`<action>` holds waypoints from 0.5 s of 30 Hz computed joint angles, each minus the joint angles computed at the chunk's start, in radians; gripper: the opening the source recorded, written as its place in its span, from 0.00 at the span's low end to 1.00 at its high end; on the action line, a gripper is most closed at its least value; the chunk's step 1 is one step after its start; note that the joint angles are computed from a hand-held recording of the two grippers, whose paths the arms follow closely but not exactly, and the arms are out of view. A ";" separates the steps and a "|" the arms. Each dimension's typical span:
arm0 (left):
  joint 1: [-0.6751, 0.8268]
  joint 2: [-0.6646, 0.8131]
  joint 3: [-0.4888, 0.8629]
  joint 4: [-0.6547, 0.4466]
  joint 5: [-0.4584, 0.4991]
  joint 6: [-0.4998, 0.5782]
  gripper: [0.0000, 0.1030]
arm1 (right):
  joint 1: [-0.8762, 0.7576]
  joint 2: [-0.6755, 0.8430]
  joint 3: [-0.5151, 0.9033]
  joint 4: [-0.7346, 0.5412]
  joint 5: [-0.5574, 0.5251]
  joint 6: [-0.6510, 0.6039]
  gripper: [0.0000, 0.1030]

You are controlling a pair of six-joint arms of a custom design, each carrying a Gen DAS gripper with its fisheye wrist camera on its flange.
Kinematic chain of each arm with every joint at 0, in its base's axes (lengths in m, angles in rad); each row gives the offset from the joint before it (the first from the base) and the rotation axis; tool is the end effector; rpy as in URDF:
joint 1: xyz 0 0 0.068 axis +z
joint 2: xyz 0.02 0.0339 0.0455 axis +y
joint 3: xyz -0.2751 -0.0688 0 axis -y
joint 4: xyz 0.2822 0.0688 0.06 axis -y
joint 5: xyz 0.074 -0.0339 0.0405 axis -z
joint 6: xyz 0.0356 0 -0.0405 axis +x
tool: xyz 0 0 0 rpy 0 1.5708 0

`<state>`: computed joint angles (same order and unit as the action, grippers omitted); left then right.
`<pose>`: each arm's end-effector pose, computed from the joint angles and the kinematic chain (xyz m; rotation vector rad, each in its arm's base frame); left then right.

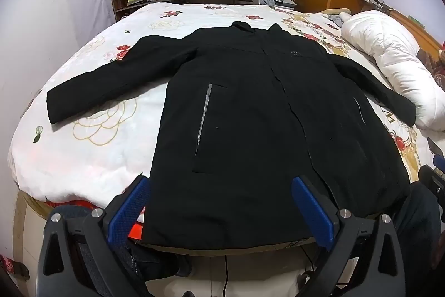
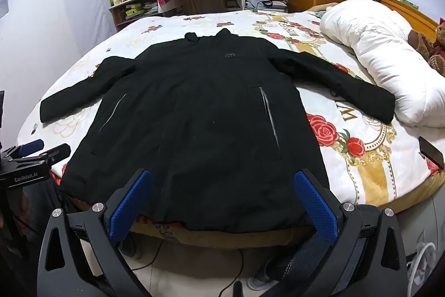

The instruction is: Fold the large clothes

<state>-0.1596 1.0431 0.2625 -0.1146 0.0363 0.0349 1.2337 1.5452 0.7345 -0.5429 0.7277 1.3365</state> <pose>0.1901 -0.0319 0.1097 0.2553 2.4545 -0.0987 0.1125 0.2494 0.1271 0.2215 2.3776 -0.0065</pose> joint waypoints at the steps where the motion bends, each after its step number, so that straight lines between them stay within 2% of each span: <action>1: 0.000 0.001 0.000 0.000 0.001 -0.001 1.00 | -0.002 -0.001 0.001 -0.003 -0.004 -0.001 1.00; 13: 0.040 -0.024 -0.015 -0.011 0.040 0.014 1.00 | -0.009 -0.014 -0.012 0.017 -0.008 -0.015 1.00; 14: -0.003 0.008 -0.006 0.010 0.002 -0.002 1.00 | -0.009 -0.014 -0.012 0.016 -0.008 -0.016 1.00; 15: -0.004 0.008 -0.007 0.009 0.001 -0.003 1.00 | -0.009 -0.013 -0.011 0.014 -0.007 -0.015 1.00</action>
<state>-0.1635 1.0509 0.2557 -0.1059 0.0376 0.0315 1.2247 1.5320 0.7236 -0.5285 0.7203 1.3213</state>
